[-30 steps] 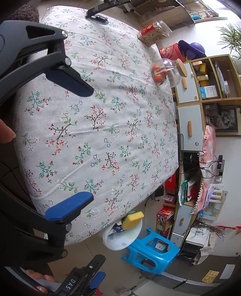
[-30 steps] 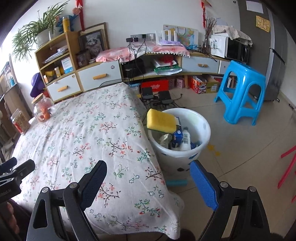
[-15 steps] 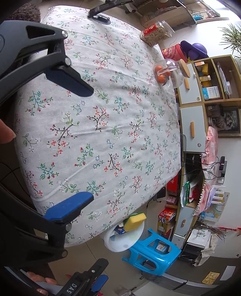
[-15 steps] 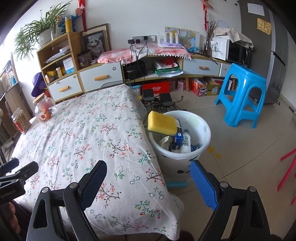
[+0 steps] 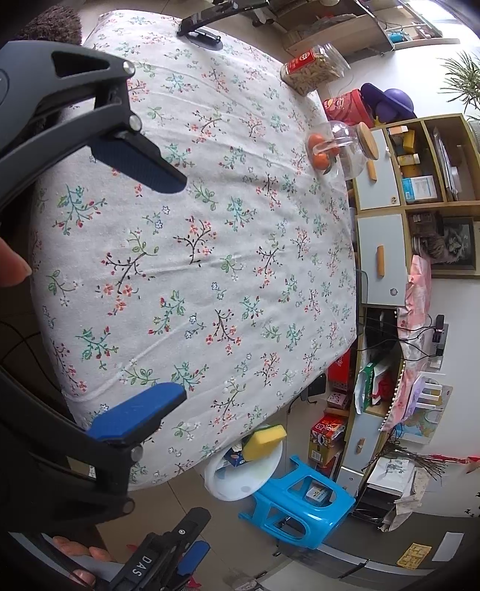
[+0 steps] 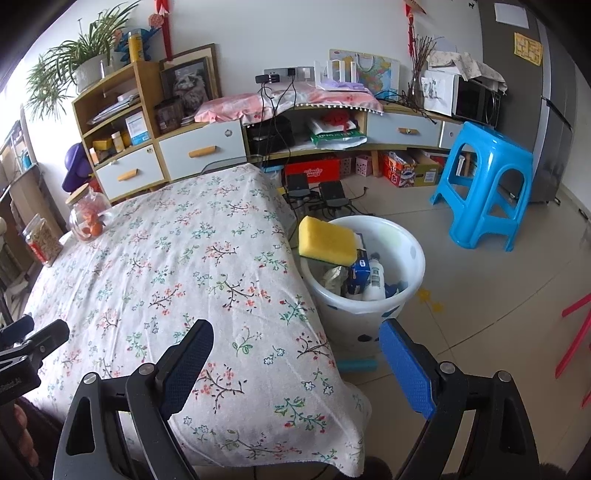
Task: Collect trash
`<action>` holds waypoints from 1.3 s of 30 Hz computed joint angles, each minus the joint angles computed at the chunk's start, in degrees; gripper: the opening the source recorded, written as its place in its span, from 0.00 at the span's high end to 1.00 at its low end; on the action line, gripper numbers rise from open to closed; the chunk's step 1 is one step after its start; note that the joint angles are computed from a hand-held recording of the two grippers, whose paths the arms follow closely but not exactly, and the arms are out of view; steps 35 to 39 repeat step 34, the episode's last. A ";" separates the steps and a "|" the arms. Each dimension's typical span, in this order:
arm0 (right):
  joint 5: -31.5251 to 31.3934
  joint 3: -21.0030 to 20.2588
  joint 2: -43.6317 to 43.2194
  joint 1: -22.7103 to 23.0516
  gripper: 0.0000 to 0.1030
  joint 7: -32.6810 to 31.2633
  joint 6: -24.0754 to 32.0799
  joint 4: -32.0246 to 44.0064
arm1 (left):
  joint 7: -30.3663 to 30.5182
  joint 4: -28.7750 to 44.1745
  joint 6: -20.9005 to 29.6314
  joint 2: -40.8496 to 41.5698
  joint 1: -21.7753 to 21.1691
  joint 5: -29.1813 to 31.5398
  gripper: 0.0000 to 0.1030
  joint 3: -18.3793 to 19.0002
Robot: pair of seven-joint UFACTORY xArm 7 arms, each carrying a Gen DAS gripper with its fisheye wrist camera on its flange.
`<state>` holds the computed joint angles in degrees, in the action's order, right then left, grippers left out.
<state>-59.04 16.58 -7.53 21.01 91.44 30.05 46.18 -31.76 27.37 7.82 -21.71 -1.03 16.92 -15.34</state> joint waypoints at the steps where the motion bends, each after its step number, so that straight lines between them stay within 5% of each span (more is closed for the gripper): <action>1: 0.00 -0.01 0.06 0.01 0.10 -0.07 -0.02 0.03 | -0.02 0.01 0.01 0.01 -0.01 0.00 0.01 0.02; 28: -0.99 -0.49 0.90 0.80 0.10 0.89 1.03 0.67 | -2.62 -1.48 -0.43 -2.21 1.43 0.92 0.01 -0.10; 34: -1.19 -0.46 0.87 0.79 0.10 1.03 0.99 0.63 | 5.79 -2.45 -2.44 -1.83 -7.39 -6.01 0.01 8.10; 39: -1.19 -0.46 0.87 0.79 0.10 1.03 0.99 0.63 | 5.79 -2.45 -2.44 -1.83 -7.39 -6.01 0.01 8.10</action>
